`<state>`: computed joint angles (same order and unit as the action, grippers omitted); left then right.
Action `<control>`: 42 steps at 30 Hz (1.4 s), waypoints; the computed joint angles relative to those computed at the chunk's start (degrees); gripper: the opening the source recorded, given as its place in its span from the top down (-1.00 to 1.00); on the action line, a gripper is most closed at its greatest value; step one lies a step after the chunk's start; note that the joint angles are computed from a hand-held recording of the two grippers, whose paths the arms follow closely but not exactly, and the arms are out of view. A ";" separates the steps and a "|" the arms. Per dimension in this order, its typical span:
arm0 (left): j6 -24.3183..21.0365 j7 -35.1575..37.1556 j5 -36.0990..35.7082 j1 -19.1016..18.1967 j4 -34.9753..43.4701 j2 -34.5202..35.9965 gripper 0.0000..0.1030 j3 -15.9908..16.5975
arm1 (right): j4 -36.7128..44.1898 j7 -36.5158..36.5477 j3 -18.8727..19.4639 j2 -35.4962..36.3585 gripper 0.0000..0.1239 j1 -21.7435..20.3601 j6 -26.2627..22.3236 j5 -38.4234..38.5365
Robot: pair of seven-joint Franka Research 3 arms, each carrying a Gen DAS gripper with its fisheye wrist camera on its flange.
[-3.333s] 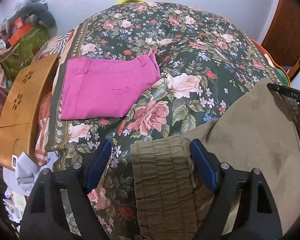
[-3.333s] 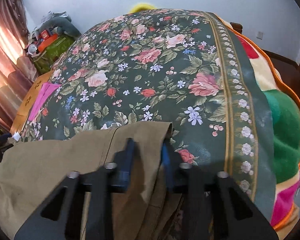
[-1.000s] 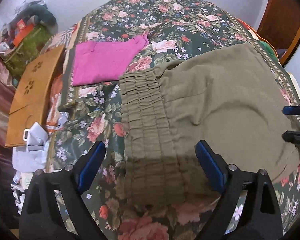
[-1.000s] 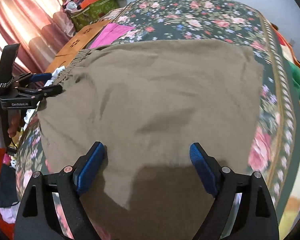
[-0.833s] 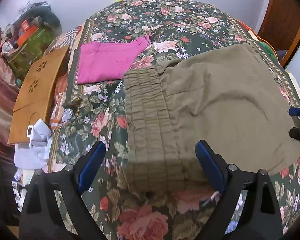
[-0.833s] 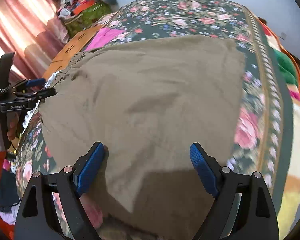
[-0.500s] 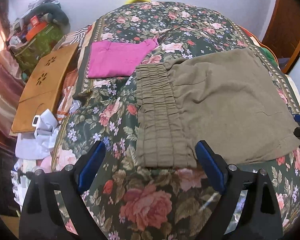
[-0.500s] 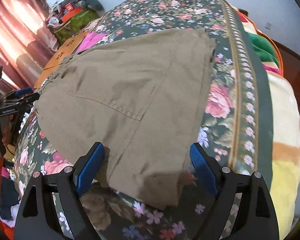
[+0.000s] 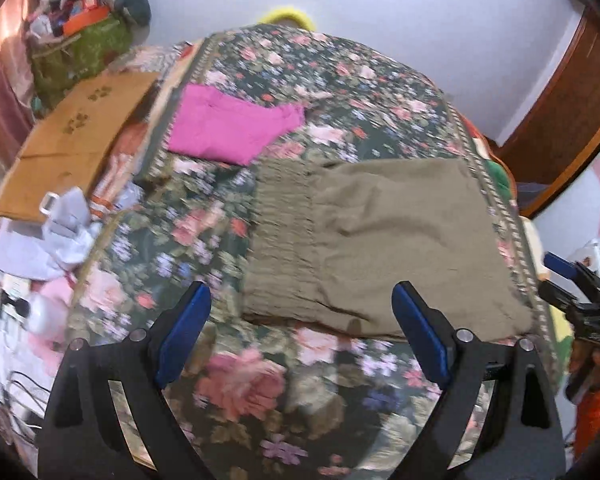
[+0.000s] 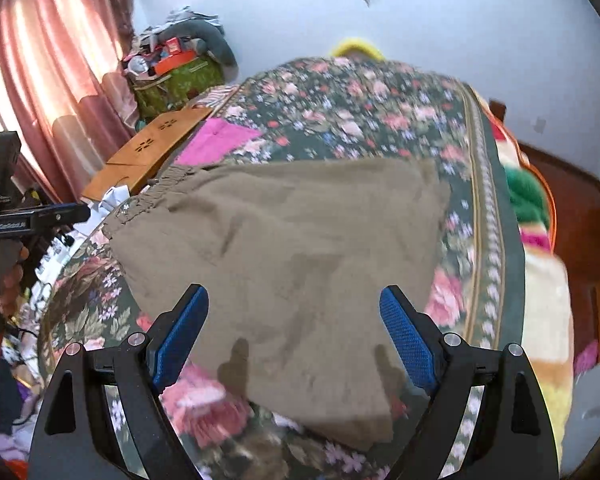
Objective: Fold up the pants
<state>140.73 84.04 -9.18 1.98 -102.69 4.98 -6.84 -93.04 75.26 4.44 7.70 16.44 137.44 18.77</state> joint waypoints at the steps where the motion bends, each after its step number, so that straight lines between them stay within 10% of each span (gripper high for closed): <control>1: -0.55 0.93 -1.91 0.06 -0.14 0.05 -0.80 -0.30 | 0.19 -0.21 0.18 0.31 -0.38 0.24 0.21 -0.19; 28: -9.90 7.09 -31.52 6.19 8.32 11.81 -0.88 -3.70 | 0.76 -1.67 0.97 4.15 -0.37 0.56 -4.31 3.94; 32: -7.18 1.59 -23.86 4.20 10.46 13.36 -0.65 -2.72 | 0.23 -2.16 1.00 3.83 -0.37 0.32 -4.24 5.18; 37: -3.48 -3.31 -12.48 2.64 9.45 12.73 0.10 -2.45 | -0.36 -2.18 0.98 3.33 -0.37 0.11 -4.24 6.49; 42: 2.13 -8.90 0.91 -0.53 4.48 7.91 0.30 -0.62 | -0.82 -2.25 0.79 2.34 -0.37 -0.53 -5.12 8.42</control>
<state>142.86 75.14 -8.27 1.44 -98.21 12.89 -7.46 -93.86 73.01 5.23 10.04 15.91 132.32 27.19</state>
